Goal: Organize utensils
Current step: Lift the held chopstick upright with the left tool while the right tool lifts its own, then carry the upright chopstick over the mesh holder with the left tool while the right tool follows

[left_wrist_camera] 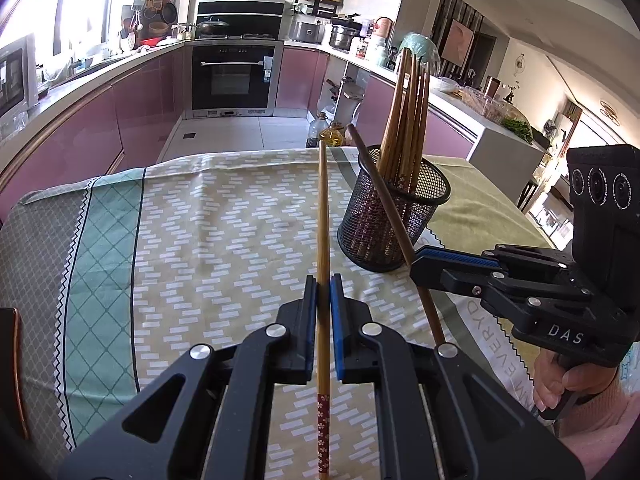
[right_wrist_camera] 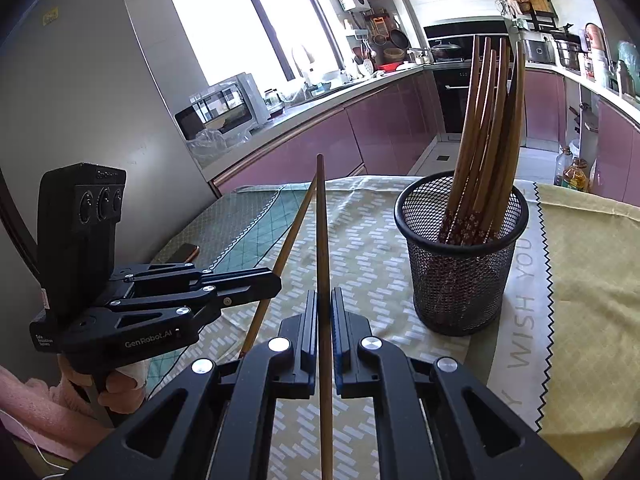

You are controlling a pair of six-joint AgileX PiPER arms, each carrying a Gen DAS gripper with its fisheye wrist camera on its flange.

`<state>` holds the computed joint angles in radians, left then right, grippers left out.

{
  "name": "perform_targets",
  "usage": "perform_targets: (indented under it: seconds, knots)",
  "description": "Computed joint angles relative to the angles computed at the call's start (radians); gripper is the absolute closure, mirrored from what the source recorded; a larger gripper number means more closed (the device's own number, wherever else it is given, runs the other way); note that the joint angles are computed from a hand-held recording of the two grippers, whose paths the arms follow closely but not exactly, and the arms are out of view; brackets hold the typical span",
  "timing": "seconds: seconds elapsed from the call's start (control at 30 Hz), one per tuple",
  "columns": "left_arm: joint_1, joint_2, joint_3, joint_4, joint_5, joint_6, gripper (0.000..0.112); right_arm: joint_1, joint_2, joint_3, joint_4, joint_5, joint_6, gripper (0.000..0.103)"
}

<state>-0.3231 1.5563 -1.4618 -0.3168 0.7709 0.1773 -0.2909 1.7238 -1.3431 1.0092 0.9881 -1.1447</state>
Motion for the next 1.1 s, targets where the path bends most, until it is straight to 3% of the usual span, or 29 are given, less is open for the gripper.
perform_targets:
  seconds: [1.1]
  knots:
    - [-0.015, -0.01, -0.068, -0.011, 0.018, 0.009, 0.105, -0.081, -0.007, -0.062, 0.064, 0.051, -0.006, 0.098]
